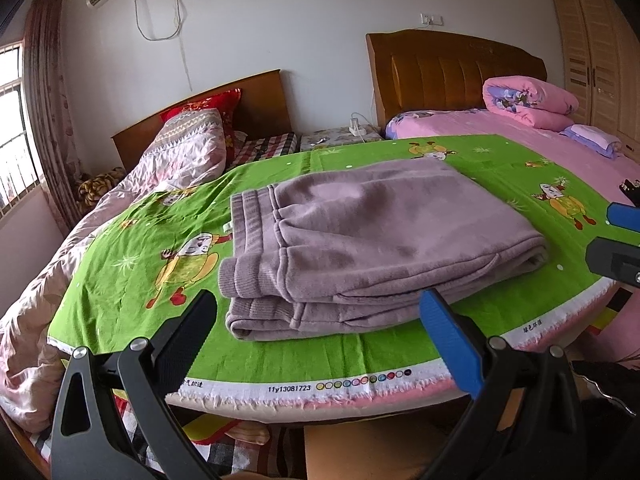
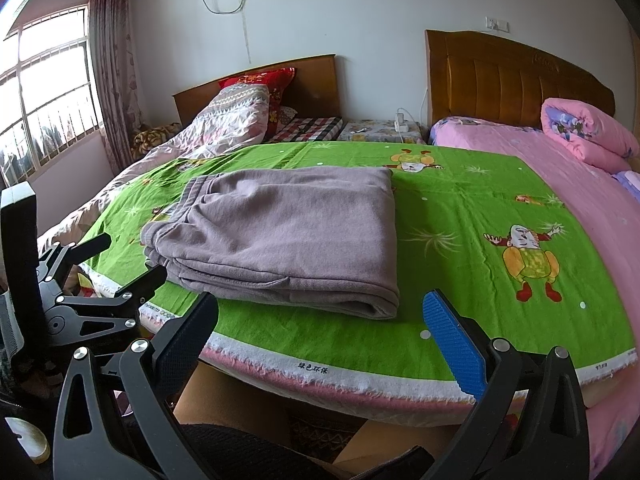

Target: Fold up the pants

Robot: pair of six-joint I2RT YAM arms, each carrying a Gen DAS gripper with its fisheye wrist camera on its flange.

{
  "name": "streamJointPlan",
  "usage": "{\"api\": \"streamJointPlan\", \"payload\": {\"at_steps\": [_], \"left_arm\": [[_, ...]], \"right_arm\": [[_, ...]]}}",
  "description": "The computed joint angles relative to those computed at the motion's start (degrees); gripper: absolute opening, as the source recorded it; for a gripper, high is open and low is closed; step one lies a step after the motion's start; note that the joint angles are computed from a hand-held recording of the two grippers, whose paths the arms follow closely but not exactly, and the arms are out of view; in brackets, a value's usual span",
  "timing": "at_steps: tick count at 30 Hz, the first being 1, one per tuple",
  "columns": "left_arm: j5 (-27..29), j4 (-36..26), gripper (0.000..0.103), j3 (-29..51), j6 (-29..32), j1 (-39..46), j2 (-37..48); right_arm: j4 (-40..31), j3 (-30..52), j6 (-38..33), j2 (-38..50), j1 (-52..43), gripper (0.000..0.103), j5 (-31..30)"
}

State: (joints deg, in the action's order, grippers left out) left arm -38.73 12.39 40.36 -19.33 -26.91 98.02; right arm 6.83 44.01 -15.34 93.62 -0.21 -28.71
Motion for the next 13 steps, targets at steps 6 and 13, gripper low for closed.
{"api": "streamJointPlan", "payload": {"at_steps": [6, 13], "left_arm": [[-2.4, 0.6, 0.101, 0.6, -0.3, 0.1, 2.0], [2.4, -2.4, 0.101, 2.5, -2.9, 4.4, 2.9]], "right_arm": [[-2.0, 2.5, 0.7, 2.1, -1.0, 0.099, -1.7], [-4.7, 8.3, 2.9, 8.9, -1.3, 0.099, -2.9]]}}
